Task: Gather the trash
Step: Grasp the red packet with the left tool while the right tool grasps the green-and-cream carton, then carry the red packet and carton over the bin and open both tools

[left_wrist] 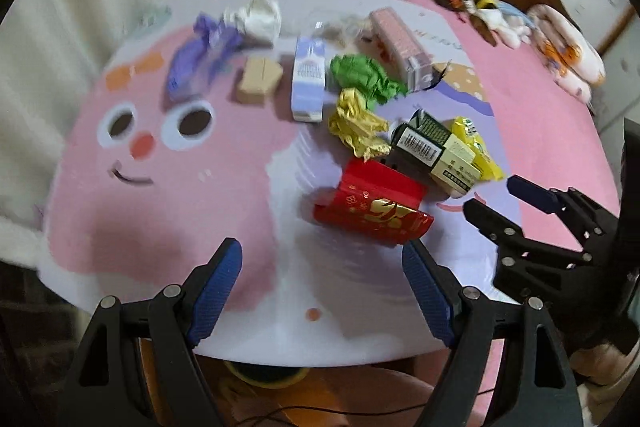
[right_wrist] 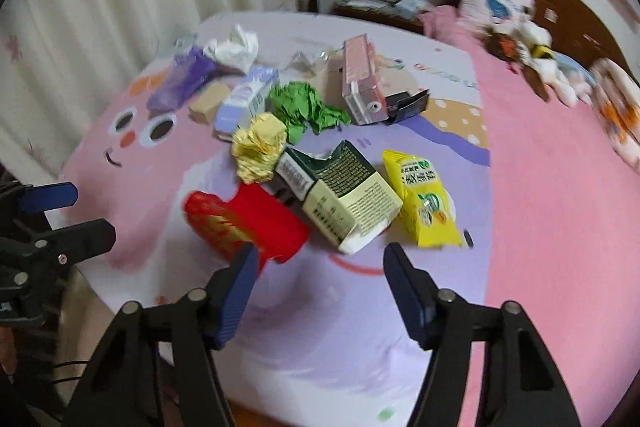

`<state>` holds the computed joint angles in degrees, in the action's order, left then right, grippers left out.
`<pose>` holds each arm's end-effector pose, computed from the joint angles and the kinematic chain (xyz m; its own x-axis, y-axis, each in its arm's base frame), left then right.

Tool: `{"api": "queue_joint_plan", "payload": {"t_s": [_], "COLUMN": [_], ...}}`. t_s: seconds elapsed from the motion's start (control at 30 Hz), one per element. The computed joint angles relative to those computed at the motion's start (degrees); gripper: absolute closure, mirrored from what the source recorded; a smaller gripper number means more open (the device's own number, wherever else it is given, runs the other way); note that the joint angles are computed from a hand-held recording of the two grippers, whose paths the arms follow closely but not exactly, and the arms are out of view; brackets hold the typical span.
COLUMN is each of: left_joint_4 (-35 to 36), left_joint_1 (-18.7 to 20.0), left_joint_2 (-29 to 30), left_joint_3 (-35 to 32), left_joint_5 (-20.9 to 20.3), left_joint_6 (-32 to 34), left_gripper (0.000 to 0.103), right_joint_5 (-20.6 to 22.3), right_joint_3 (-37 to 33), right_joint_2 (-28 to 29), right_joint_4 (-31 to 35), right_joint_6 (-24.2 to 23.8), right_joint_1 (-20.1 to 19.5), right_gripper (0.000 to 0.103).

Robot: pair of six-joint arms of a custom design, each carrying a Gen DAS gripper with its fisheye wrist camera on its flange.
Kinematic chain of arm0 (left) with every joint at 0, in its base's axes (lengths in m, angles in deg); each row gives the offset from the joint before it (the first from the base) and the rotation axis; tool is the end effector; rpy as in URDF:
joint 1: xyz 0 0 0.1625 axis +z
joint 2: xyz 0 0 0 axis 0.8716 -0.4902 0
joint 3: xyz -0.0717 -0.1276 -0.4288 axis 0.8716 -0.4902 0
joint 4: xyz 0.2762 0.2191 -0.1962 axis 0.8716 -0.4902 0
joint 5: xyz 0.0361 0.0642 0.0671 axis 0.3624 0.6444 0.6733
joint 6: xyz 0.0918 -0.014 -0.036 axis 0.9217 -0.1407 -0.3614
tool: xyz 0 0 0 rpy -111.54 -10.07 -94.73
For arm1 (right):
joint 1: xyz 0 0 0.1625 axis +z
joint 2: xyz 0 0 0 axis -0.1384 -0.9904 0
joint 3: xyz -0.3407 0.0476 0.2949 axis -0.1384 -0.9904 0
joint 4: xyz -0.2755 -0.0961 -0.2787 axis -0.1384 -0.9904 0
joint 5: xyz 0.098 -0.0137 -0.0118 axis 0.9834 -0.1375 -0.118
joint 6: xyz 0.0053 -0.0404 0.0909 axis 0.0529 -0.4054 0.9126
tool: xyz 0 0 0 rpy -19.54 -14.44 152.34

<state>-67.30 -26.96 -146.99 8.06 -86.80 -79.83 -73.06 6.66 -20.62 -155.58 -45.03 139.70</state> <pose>-0.3609 -0.4651 0.4270 -0.8187 0.1475 -0.5549 0.2954 0.9369 -0.1868 0.4639 -0.4339 0.2813 -0.6811 -0.1204 0.7222 -0.4228 0.8700 -0.2537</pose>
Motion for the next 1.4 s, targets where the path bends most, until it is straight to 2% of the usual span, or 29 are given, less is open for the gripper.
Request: {"api": "queue_joint_plan", "payload": {"t_s": [0.17,0.27,0.3,0.37,0.6,0.67,0.77,0.8,0.83,0.93,1.03,1.27,1.4], "left_joint_4": [-2.00,-4.27,-5.25,-7.68,-9.25,-9.42,-12.58,-13.58,-13.71,-12.67,-10.18,-3.22,2.20], "left_joint_1": [2.27,3.62,4.01,4.65,5.90,6.23,7.01,7.06,7.08,6.51,5.29,0.91,-1.97], "left_joint_2": [1.77,2.43,2.70,3.26,7.02,7.66,7.72,7.83,7.76,7.97,8.30,6.53,4.05], "left_joint_3": [1.29,1.99,2.08,2.63,2.01,2.10,3.25,3.49,3.77,3.32,2.03,-0.30,-0.54], "left_joint_5": [-2.70,-4.44,-4.93,-5.93,-7.35,-7.60,-8.88,-8.87,-8.52,-7.16,-4.48,3.74,8.02], "left_joint_6": [-6.80,-10.25,-10.83,-12.13,-15.93,-17.71,-18.18,-18.15,-17.82,-16.09,-13.80,-8.20,-7.67], "left_gripper": [0.022,0.022,0.022,0.022,0.022,0.030,0.048,0.058,0.067,0.079,0.084,0.085,0.085], "right_joint_5": [2.08,3.56,4.22,5.32,9.04,9.52,10.19,10.35,10.47,11.53,12.79,16.00,17.49], "right_joint_3": [1.18,1.23,1.30,1.27,2.29,2.45,2.58,2.58,2.55,2.52,2.54,2.85,3.64], "right_joint_2": [0.44,0.78,0.78,0.75,-0.64,-0.93,-1.24,-1.32,-1.40,-1.76,-2.25,-3.57,-4.35], "right_joint_4": [-3.60,-4.33,-4.73,-4.82,-7.85,-8.12,-8.44,-8.48,-8.48,-8.73,-9.48,-11.52,-12.81], "right_joint_6": [-9.75,-13.36,-14.65,-16.31,-19.35,-19.49,-19.40,-19.39,-19.44,-19.18,-18.23,-14.30,-10.65], "right_joint_1": [-2.89,-4.05,-4.43,-5.11,-6.50,-6.77,-6.98,-7.01,-7.05,-7.12,-7.03,-5.96,-4.58], "right_gripper": [0.044,0.054,0.060,0.073,0.076,0.078,0.079,0.079,0.080,0.085,0.085,0.086,0.086]}}
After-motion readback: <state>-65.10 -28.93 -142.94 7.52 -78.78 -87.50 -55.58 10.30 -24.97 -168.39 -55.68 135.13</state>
